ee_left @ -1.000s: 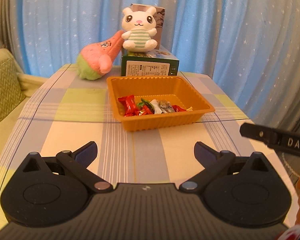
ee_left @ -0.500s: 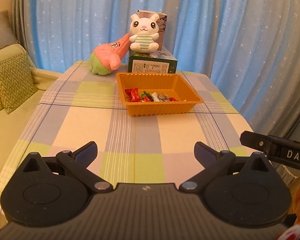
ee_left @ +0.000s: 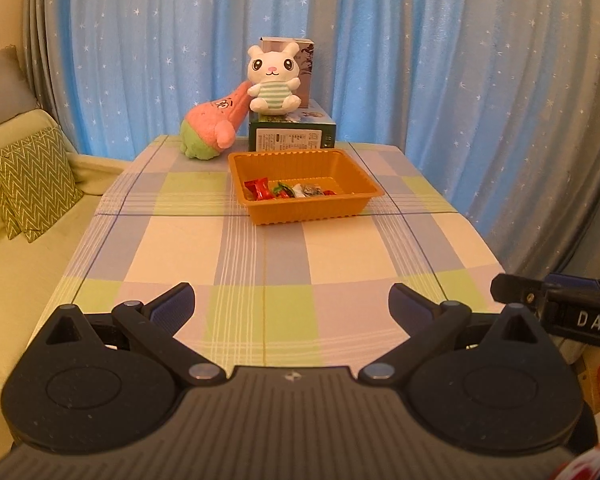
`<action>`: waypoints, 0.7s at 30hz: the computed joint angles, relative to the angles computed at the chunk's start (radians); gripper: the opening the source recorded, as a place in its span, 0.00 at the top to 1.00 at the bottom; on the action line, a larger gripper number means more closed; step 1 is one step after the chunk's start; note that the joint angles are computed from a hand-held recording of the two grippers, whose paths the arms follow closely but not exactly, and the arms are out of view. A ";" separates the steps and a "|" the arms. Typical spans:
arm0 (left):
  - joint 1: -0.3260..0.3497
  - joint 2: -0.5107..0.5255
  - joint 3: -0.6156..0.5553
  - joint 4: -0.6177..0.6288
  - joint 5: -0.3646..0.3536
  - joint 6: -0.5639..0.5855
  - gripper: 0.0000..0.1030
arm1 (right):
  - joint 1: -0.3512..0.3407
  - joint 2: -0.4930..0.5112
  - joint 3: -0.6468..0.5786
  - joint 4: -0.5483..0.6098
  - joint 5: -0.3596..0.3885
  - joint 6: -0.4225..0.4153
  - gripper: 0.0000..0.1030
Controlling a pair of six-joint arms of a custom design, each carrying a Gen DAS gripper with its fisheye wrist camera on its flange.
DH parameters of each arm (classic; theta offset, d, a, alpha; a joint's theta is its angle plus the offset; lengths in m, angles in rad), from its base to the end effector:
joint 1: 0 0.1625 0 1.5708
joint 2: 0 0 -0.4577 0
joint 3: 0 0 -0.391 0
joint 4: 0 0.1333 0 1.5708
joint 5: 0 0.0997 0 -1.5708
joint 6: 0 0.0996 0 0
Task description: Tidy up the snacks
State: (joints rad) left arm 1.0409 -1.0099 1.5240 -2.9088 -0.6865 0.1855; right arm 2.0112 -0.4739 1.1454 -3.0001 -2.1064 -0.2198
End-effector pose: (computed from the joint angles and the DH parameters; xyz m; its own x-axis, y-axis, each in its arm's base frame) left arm -0.1713 -0.7086 0.3881 -0.7562 -0.0583 -0.6518 0.4913 0.6074 -0.6243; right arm 0.4347 -0.7289 0.1344 -0.8376 -0.1914 0.5116 -0.5044 0.6305 -0.5900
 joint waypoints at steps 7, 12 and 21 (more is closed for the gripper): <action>-0.022 -0.067 0.073 0.020 0.008 -0.054 0.00 | 0.021 -0.070 0.115 -0.018 -0.011 0.017 0.28; -0.038 -0.101 0.110 0.008 0.027 -0.060 0.01 | 0.043 -0.088 0.141 -0.011 -0.019 0.021 0.28; -0.056 -0.143 0.147 0.004 0.048 -0.073 0.01 | 0.074 -0.096 0.153 0.007 -0.023 0.008 0.28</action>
